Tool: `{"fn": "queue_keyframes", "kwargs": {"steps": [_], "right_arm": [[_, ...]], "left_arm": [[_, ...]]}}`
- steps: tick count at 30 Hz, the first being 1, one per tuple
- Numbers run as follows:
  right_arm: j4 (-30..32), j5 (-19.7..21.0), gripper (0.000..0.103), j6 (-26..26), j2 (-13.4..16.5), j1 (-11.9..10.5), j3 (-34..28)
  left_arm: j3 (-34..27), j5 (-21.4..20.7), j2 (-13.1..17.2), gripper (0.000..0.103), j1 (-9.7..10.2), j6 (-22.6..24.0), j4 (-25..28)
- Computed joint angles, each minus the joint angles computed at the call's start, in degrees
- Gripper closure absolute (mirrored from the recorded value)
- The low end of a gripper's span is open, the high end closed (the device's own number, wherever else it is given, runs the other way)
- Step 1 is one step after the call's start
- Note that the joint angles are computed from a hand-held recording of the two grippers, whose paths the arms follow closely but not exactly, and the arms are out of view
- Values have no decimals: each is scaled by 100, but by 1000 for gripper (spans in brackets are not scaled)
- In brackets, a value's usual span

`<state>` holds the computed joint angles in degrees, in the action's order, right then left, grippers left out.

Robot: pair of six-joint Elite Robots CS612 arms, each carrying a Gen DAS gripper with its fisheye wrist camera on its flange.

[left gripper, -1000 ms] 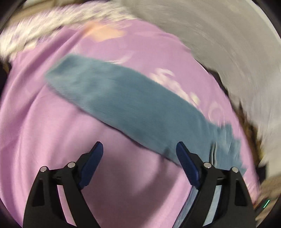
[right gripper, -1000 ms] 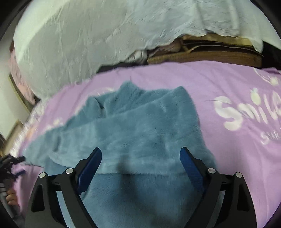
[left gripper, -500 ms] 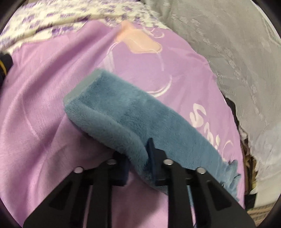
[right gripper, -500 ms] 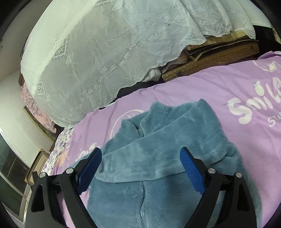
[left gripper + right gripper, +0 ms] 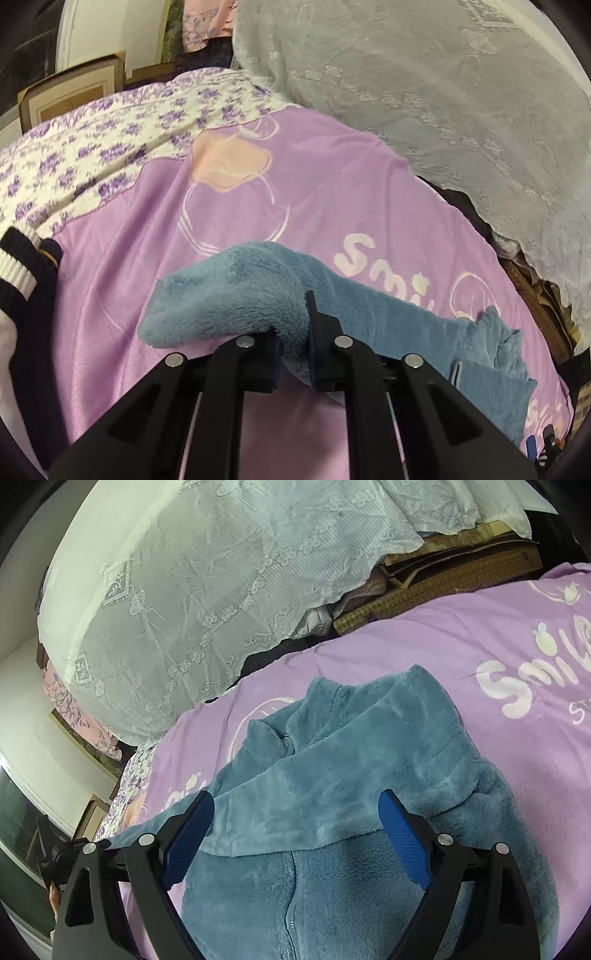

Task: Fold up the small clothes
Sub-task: 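Lift the held sleeve with the left tool and lay it across the jacket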

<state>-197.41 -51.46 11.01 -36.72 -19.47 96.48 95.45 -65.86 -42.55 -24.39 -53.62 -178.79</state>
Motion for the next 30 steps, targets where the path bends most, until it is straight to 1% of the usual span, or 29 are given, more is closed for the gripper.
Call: {"fn": "queue_keyframes", "kwargs": {"steps": [3,7,14,18,21,26,30], "right_arm": [[144,98,12,29,4,-21,-24],[154,159,12,160,12,-51,-35],[190,285,12,300,16,-100,-55],[257,474,12,419,32,-151,-97],[237,540,11,566,49,-184,-121],[228,703,11,891,104,-264,-193],[214,767,11,1044,134,-306,-234]], "left_arm": [[-23,80,-55,93,-73,146,59],[-117,216,-90,93,-198,372,153],[-418,337,-42,93,-424,857,308],[-631,328,35,93,-544,1096,392],[-795,313,104,93,-624,1211,477],[-1044,171,221,93,-739,1413,549],[-1258,103,329,93,-825,1540,630]]}}
